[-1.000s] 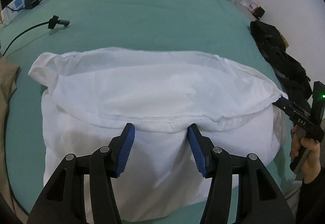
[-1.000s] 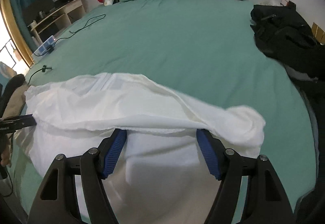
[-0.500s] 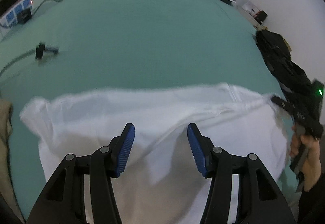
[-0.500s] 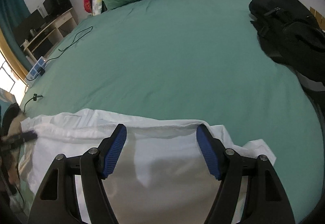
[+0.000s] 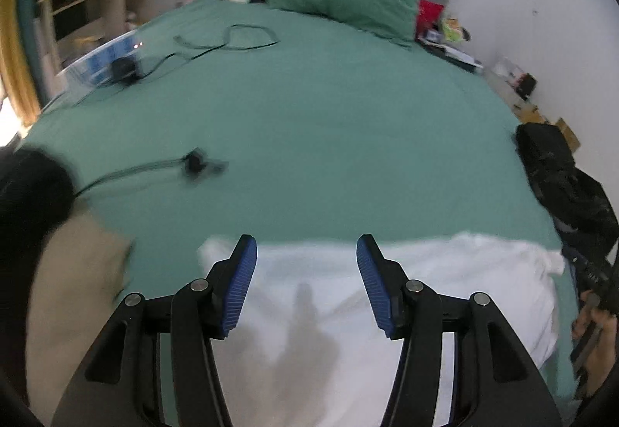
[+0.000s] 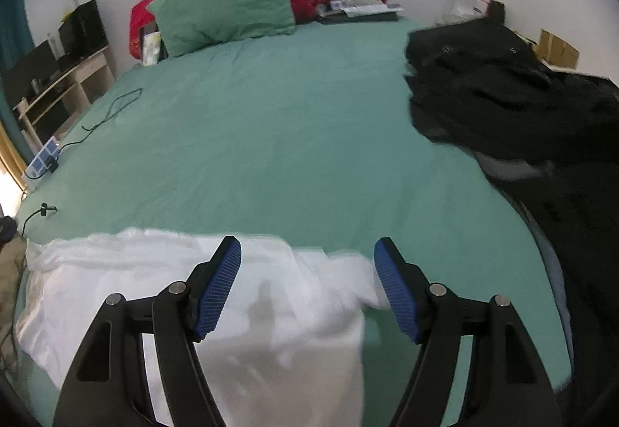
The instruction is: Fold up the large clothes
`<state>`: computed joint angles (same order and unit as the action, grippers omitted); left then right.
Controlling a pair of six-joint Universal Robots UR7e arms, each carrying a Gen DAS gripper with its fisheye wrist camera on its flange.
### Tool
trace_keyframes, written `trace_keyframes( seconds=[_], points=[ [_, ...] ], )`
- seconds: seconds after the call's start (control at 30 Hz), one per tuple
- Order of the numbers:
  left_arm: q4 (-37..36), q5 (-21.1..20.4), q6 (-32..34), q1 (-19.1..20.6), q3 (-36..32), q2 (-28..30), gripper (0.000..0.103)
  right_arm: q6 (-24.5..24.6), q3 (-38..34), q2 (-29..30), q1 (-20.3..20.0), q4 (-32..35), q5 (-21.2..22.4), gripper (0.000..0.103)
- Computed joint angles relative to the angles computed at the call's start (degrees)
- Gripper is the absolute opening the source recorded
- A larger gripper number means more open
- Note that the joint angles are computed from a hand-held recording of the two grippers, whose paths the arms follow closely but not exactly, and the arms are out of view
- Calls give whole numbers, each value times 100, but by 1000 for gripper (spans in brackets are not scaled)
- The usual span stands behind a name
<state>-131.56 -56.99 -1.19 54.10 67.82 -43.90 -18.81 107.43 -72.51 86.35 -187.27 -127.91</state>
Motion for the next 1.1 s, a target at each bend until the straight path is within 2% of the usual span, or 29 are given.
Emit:
trace_keyframes(
  seconds=[0.07, 0.2, 0.33, 0.47, 0.57, 0.63, 0.67, 0.7, 0.73, 0.77, 0.8, 0.87, 1.0, 1.1],
  points=[
    [-128, 45, -140, 9, 587, -385, 57, 363, 299, -242, -58, 113, -20, 72],
    [-154, -30, -574, 112, 1631, -1125, 57, 1129, 898, -715, -284, 208, 262, 72],
    [167, -97, -1063, 228, 1973, -1329, 57, 1703, 1593, -1141, -495, 172, 465, 72],
    [55, -26, -1169, 247, 2197, -1363, 57, 1937, 2077, -1443, -652, 62, 731, 72],
    [-192, 139, -1132, 201, 2361, -1380, 57, 2031, 2196, -1673, -861, 159, 1295, 72],
    [-378, 150, -1124, 195, 2474, -1417, 57, 1967, 2207, -1662, -917, 187, 1445, 72],
    [-447, 134, -1098, 193, 2522, -1442, 57, 1905, 2213, -1623, -899, 136, 1427, 70],
    [-444, 110, -1091, 192, 2522, -1448, 55, 1824, 2195, -1577, -857, 157, 1380, 57],
    [-440, 22, -1079, 201, 2546, -1486, 43, 1751, 2167, -1548, -816, 254, 1353, 41],
    [-397, -153, -1076, 227, 2556, -1530, 20, 1711, 2159, -1550, -810, 376, 1431, 29],
    [-323, -302, -1079, 253, 2520, -1530, 13, 1693, 2167, -1552, -816, 449, 1491, 25],
    [-271, -361, -1058, 226, 2615, -1623, 7, 1593, 2211, -1521, -769, 466, 1484, 11],
    [-409, -292, -1078, 89, 2927, -1911, 5, 1651, 2347, -1661, -771, 474, 1641, 7],
    [-504, -189, -1159, -24, 3173, -2145, 5, 1868, 2581, -1981, -732, 445, 1827, 6]
  ],
)
